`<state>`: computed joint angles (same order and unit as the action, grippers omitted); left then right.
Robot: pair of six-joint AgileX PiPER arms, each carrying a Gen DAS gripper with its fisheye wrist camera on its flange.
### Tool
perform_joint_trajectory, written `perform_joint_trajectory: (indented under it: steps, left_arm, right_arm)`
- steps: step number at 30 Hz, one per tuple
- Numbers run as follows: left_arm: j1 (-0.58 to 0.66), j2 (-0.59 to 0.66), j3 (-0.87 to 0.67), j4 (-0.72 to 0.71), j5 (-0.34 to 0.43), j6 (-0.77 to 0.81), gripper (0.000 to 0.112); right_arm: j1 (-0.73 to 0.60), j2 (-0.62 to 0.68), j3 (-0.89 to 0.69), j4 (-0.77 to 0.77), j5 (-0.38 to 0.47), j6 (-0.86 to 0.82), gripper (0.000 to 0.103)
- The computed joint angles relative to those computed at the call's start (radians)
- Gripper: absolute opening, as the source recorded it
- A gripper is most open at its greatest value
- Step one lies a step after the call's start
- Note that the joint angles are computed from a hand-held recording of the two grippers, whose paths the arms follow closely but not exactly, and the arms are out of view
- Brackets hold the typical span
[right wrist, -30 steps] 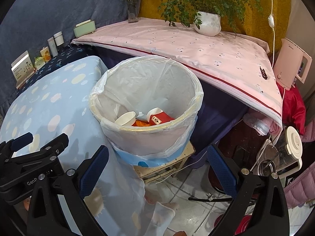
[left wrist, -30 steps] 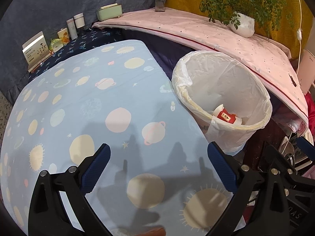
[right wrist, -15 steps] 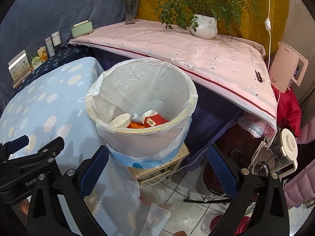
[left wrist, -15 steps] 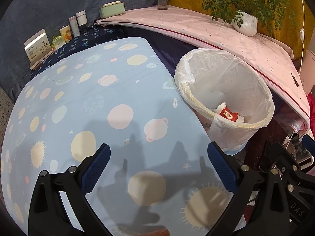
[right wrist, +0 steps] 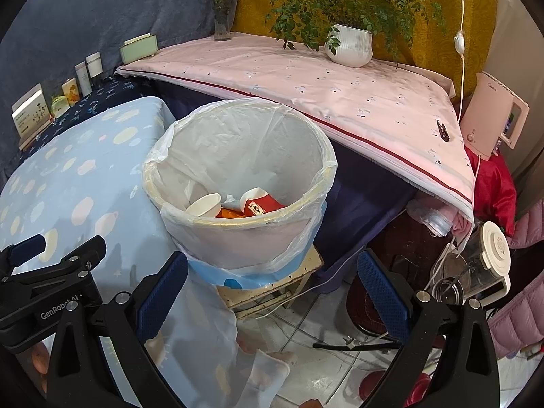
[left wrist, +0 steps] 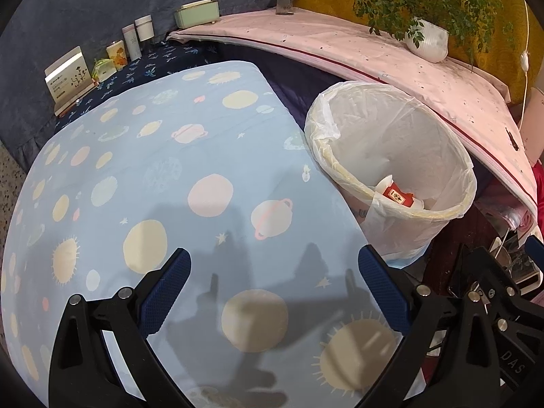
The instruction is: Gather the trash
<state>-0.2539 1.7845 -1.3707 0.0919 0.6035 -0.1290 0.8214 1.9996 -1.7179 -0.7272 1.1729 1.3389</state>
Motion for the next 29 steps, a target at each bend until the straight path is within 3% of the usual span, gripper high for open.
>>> perform_joint_trajectory:
  steps: [29]
  left_arm:
    - [0.009, -0.023, 0.005, -0.044, -0.005, 0.030, 0.094]
  right_arm:
    - [0.014, -0.005, -0.009, -0.018, 0.019, 0.000, 0.096]
